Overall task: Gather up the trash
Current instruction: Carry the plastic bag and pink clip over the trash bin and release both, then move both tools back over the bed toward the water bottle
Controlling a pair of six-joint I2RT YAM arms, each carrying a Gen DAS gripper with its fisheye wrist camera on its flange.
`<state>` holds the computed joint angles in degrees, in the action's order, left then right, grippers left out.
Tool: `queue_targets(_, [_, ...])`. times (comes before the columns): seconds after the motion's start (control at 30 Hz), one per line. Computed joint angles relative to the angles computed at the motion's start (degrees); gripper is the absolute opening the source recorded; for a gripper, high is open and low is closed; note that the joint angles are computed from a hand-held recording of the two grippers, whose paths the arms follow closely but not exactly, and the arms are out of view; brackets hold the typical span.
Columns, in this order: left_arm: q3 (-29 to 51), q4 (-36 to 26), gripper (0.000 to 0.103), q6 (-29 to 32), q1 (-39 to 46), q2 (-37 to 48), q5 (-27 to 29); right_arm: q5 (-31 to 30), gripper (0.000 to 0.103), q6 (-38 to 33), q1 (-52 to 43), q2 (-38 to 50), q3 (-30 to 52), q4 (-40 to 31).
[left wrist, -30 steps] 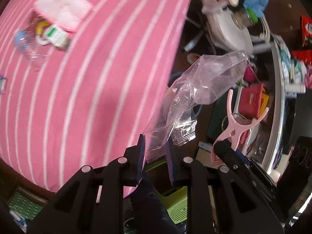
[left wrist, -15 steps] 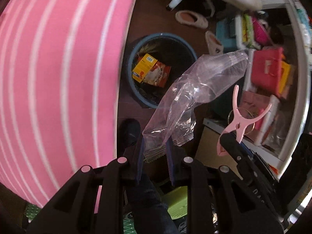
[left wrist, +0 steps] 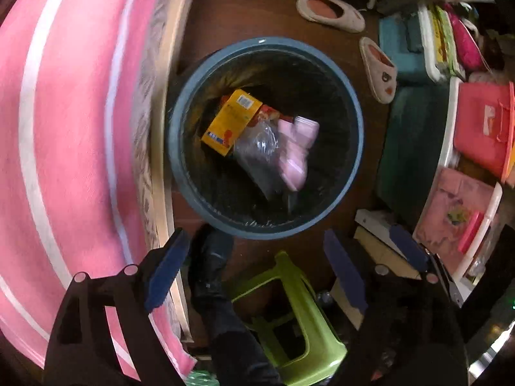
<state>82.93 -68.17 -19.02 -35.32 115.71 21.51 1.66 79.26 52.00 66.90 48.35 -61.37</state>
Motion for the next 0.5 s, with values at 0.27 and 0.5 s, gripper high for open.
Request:
queue_targets(0.27, [-9.5,-6.3,0.083,0.9,7.8,-13.1,-2.5,0.6,0.083,10.9,11.5,-3.2,8.5,-10.8])
queue_targets(0.5, [-10.5,-18.4,0.087,5.3,18.8,-25.5,-3.8,3.7,0.084,12.3,17.5,7.4,28.3,-17.6])
